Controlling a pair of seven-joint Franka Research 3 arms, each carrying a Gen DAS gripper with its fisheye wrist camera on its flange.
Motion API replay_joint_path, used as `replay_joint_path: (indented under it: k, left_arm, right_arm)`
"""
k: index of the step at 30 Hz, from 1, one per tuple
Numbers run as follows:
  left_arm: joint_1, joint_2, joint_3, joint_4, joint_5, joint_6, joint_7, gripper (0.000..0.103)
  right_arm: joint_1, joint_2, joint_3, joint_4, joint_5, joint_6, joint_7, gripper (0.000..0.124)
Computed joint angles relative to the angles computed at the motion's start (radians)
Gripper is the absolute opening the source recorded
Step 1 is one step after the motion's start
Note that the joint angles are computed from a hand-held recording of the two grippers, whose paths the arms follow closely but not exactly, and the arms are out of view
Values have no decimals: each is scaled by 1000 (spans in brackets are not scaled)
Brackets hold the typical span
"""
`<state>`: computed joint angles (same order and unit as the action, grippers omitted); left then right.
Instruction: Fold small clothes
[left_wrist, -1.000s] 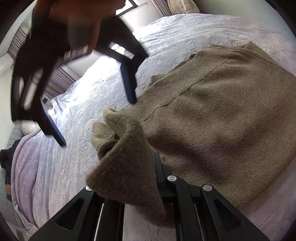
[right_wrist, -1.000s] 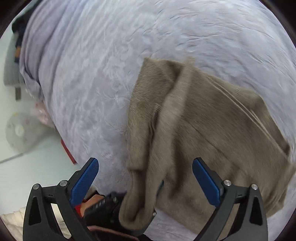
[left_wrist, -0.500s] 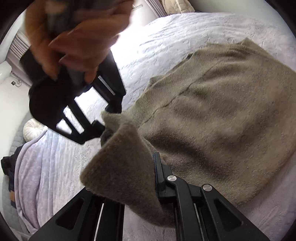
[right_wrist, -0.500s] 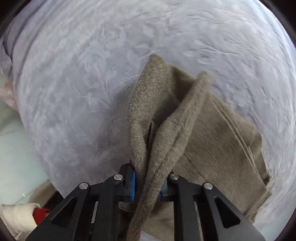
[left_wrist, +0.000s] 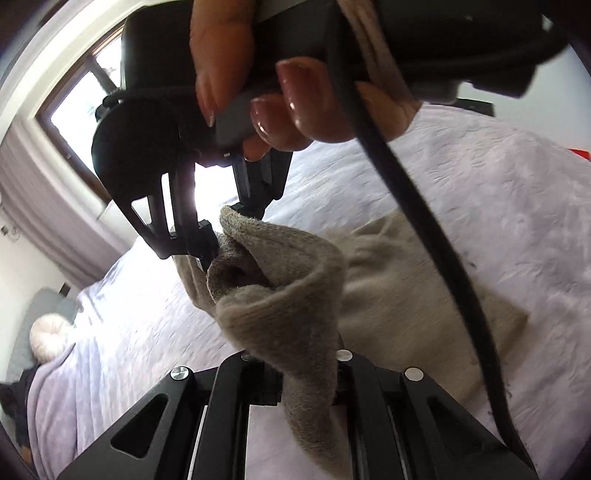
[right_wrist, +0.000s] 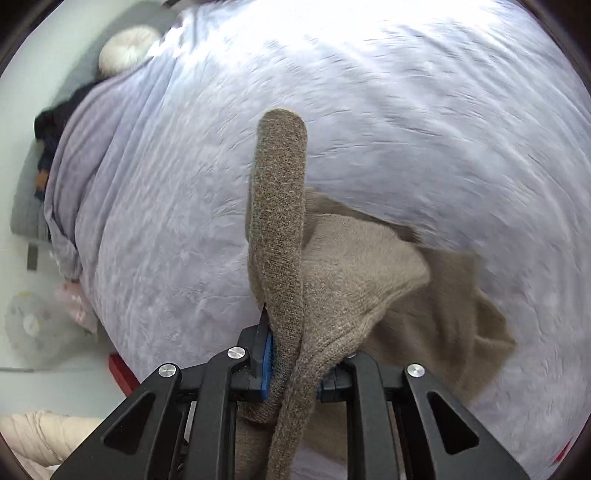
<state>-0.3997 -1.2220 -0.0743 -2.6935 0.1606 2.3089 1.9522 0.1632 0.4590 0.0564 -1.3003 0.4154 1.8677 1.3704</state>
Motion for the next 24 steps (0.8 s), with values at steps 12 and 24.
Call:
replay_joint_path:
  k: [12,24]
  left_arm:
    - [-216,3,-144,-85,-68,-156,-85,11]
    - [-169,-50,-27,16,-87,-341,-83,75]
  right_arm:
    - [-179,-162,-56,-580,328,272,-98,22]
    - [-163,-386,-87,-795,305,398,-80,51]
